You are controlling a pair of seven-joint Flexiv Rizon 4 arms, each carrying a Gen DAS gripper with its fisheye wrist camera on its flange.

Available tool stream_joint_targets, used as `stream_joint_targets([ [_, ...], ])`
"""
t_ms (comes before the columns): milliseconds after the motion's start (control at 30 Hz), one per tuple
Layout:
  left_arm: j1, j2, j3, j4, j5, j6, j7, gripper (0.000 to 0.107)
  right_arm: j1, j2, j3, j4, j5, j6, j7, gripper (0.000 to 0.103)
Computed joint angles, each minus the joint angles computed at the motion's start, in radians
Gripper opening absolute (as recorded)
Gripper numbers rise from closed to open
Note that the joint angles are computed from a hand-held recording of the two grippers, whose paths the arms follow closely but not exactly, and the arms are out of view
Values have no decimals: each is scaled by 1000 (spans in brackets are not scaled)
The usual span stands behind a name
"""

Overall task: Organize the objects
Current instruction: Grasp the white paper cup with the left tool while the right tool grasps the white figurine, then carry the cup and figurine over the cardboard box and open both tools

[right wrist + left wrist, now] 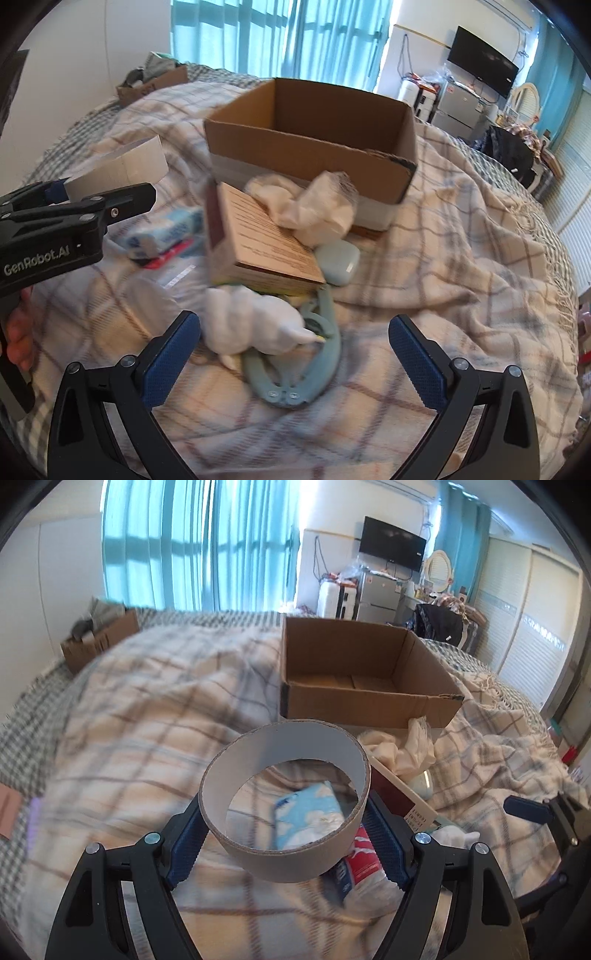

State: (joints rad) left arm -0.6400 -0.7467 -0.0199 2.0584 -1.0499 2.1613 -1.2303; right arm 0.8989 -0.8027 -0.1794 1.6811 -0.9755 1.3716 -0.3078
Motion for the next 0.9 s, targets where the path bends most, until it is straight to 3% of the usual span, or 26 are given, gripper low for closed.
stream_joint_targets([
  [100,-6,4,2,10,-9,11,17,82,-38,-33,84,-55,79,-77,-101,102],
  [200,15,9,-12,29,27,17,-8,82,-76,-66,144,-95,169,-81,-163,102],
  [333,29,14,-16,47,66,18,-51,82,-103,-115,217,-174,294,-190,-281,91],
  [367,32,15,-16,51,76,16,-61,82,-89,-121,205,-185,301,-205,-291,90],
  [467,31,17,-8,58,95,16,-84,82,-46,-113,150,-172,291,-179,-275,77],
  [533,26,18,-3,59,100,16,-92,82,-17,-100,106,-151,271,-152,-237,76],
  [567,19,18,2,58,94,16,-91,82,1,-93,75,-132,252,-124,-206,57],
  [667,10,20,8,57,90,24,-90,82,62,-61,-36,-75,177,-33,-102,57],
  [900,14,40,4,59,95,30,-82,82,138,-25,-200,-6,40,119,77,57],
])
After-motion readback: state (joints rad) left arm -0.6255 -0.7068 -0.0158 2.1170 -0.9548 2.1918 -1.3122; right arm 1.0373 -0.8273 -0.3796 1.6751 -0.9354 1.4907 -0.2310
